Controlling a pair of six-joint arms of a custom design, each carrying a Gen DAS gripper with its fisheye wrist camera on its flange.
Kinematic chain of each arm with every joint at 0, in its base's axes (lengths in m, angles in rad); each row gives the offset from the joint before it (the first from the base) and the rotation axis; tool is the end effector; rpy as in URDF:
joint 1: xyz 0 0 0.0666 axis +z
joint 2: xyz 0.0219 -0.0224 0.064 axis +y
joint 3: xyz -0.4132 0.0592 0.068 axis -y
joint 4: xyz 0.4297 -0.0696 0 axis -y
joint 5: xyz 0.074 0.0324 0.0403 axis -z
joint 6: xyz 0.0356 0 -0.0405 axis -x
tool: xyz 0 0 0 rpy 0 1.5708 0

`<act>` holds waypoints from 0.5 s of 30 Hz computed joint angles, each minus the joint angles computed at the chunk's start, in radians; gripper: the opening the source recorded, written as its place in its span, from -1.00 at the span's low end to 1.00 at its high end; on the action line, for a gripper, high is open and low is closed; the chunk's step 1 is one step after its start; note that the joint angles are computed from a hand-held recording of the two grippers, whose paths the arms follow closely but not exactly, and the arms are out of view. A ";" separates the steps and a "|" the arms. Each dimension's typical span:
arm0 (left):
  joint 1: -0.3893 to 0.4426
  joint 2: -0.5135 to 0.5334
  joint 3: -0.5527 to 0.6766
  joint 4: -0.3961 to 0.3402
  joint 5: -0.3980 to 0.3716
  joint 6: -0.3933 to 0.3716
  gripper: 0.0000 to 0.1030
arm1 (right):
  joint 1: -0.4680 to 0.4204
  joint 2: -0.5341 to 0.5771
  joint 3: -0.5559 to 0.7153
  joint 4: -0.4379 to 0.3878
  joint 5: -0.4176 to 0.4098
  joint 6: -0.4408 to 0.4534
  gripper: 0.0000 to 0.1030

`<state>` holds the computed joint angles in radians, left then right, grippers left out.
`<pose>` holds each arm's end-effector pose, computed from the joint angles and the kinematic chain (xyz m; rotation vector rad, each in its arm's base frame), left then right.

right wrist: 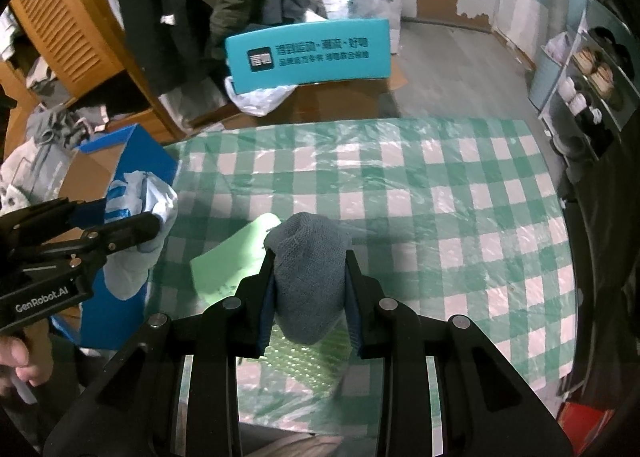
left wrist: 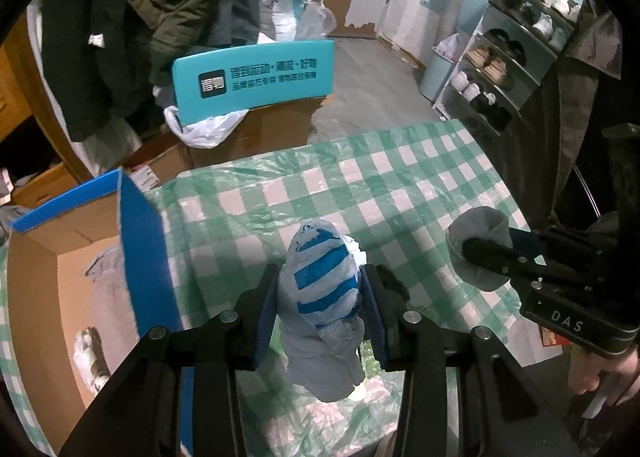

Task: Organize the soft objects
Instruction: 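Lift both socks and carry them over the cardboard box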

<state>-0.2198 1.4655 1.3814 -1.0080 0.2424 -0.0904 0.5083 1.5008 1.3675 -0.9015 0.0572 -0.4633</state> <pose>0.5095 -0.1230 0.4161 0.4885 2.6129 -0.3649 0.4751 0.2619 0.3962 -0.0385 2.6284 0.2705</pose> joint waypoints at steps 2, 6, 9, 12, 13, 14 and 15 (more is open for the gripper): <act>0.008 -0.011 -0.008 0.000 -0.004 -0.003 -0.21 | 0.009 0.002 0.009 -0.003 0.003 0.004 -0.45; 0.028 -0.029 -0.022 -0.006 -0.005 -0.018 -0.21 | 0.024 0.006 0.023 -0.005 0.007 0.010 -0.45; 0.045 -0.040 -0.027 -0.016 0.004 -0.026 -0.21 | 0.034 0.011 0.035 -0.010 0.007 0.011 -0.45; 0.059 -0.049 -0.029 -0.024 0.014 -0.030 -0.21 | 0.043 0.017 0.045 -0.012 0.004 0.012 -0.45; 0.062 -0.052 -0.031 -0.024 0.015 -0.031 -0.21 | 0.046 0.019 0.049 -0.013 0.004 0.014 -0.45; 0.065 -0.055 -0.032 -0.026 0.014 -0.032 -0.21 | 0.050 0.022 0.054 -0.014 0.005 0.016 -0.45; 0.068 -0.058 -0.033 -0.027 0.014 -0.035 -0.21 | 0.053 0.025 0.058 -0.015 0.005 0.016 -0.45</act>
<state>-0.1514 1.4071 1.3481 -1.0352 0.2559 -0.1252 0.5616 1.5254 1.4257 -0.9170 0.0627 -0.4469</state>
